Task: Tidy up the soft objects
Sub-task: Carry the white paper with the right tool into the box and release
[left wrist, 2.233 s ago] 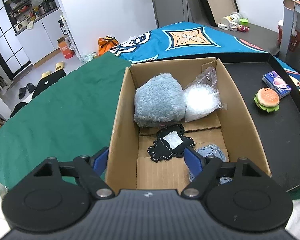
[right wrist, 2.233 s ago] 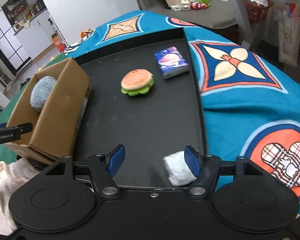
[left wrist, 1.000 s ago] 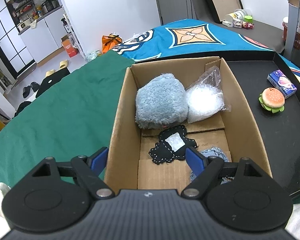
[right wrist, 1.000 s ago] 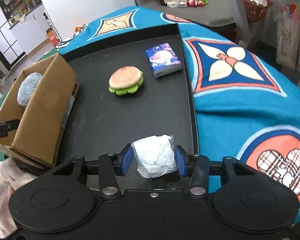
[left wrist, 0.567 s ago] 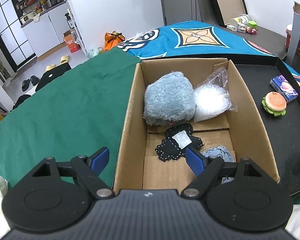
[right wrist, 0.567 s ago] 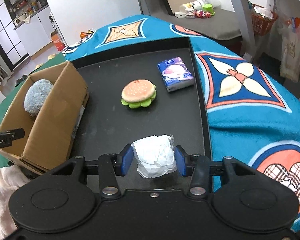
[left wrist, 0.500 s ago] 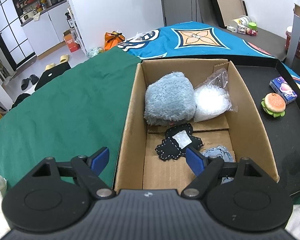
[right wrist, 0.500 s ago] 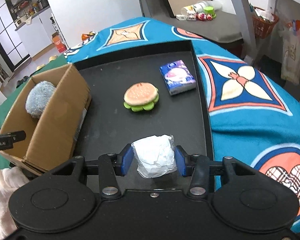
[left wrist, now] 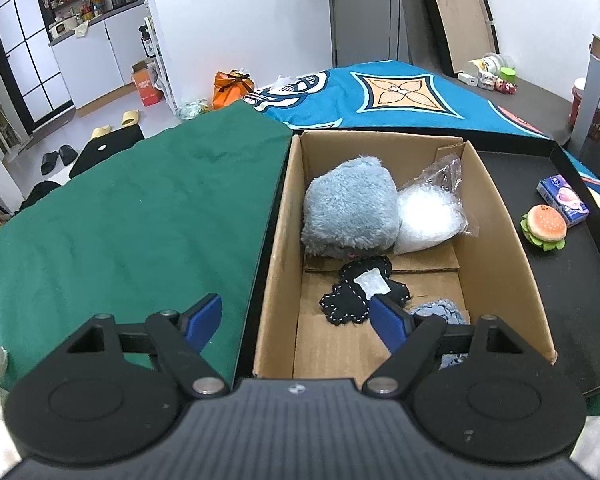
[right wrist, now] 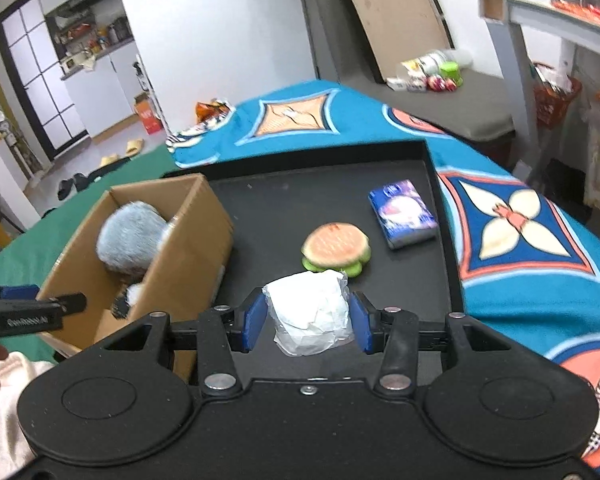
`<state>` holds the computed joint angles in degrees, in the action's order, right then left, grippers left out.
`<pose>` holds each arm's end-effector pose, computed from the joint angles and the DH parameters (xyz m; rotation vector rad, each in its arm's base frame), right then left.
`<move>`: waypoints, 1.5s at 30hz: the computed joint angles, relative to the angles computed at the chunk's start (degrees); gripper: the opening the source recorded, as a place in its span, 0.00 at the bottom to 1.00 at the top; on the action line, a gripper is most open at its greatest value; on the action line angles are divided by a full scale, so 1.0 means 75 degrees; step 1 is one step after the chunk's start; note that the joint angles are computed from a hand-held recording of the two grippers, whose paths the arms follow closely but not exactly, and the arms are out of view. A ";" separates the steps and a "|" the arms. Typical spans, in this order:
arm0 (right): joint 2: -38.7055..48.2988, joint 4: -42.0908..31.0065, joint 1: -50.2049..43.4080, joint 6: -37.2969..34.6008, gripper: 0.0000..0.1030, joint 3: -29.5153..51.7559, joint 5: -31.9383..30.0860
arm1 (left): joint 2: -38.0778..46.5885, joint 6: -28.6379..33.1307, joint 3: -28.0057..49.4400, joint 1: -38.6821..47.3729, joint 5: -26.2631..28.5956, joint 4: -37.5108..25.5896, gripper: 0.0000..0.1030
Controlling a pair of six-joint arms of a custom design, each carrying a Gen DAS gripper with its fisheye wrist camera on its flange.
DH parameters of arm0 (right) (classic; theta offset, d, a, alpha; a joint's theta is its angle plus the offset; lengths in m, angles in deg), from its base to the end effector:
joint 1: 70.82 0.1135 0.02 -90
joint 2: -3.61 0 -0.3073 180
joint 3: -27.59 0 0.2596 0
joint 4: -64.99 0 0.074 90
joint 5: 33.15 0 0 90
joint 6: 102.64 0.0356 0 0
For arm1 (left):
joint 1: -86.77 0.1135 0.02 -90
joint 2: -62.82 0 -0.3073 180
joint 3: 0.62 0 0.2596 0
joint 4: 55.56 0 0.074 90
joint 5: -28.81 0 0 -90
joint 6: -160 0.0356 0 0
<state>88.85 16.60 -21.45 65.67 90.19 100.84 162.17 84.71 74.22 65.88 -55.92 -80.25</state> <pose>0.1923 0.1861 0.2256 0.7296 2.2023 -0.0651 0.3517 -0.1377 0.2262 0.7827 2.3016 -0.1604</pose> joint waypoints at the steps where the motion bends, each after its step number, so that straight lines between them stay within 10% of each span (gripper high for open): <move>1: 0.0027 0.0064 -0.0007 -0.0106 0.43 0.0059 0.0049 | -0.0012 0.0009 -0.0010 0.0034 0.0041 0.0013 0.77; 13: 0.0410 0.1006 -0.0184 -0.1282 0.43 0.0665 0.0318 | 0.0045 -0.0039 -0.0002 0.0401 0.0486 0.0000 0.64; 24: 0.0827 0.1496 -0.0330 -0.2058 0.43 0.1345 0.0358 | 0.0239 -0.0126 0.0008 0.0722 0.0910 -0.0046 0.13; 45: 0.1862 0.2104 -0.0581 -0.2766 0.44 0.2340 -0.0347 | 0.0296 -0.0092 0.0012 0.1004 0.1550 -0.0023 0.09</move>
